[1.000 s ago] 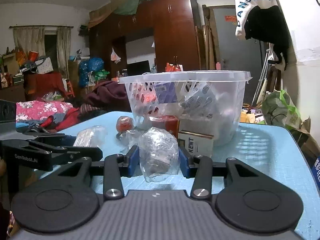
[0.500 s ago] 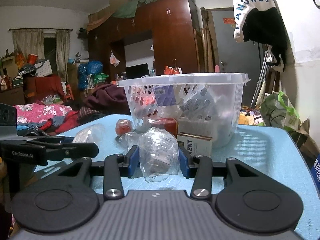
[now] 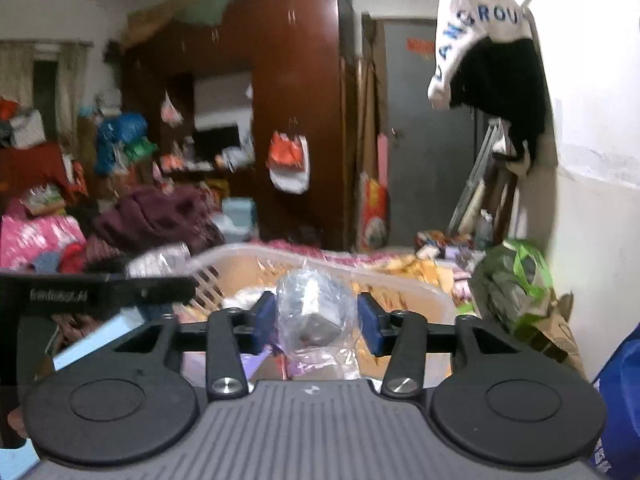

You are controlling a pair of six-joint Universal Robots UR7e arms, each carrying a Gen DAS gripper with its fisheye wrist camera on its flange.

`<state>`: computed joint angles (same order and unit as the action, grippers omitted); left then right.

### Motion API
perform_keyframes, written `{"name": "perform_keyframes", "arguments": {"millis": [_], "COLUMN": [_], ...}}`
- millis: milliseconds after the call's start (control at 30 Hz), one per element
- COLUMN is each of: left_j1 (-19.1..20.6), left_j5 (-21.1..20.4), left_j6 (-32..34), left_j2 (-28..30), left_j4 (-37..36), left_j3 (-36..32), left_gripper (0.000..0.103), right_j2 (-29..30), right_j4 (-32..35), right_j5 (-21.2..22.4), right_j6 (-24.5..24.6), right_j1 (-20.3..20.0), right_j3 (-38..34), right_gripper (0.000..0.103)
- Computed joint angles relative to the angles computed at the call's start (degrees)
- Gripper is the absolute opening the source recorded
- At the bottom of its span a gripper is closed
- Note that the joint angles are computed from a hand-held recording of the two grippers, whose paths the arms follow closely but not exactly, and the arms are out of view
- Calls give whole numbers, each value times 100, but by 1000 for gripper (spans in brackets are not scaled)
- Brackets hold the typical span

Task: Organize objects
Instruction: 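Move both held items over the white basket and release them inside, then grasp the wrapped dark blue box with the left tool while the right tool grasps the KENT pack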

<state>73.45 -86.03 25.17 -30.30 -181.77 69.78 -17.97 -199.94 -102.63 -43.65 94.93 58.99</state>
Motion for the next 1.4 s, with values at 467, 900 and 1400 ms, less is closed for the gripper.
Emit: {"name": "perform_keyframes", "arguments": {"millis": [467, 900, 1400], "left_j1": [10, -74, 369], "left_j5": [300, 1236, -76], "left_j6": [1464, 1704, 945], "left_j2": [-756, -222, -486], "left_j4": [-1035, -235, -657], "left_j3": [2218, 1733, 1852], "left_gripper": [103, 82, 81], "right_j2": [-749, -368, -361], "right_j4": [-1802, -9, -126], "right_j5": [496, -251, 110], "right_j6": [422, 837, 639], "right_j1": [-505, -561, -664], "right_j3": [2593, 1588, 1626], "right_gripper": [103, 103, 61]}}
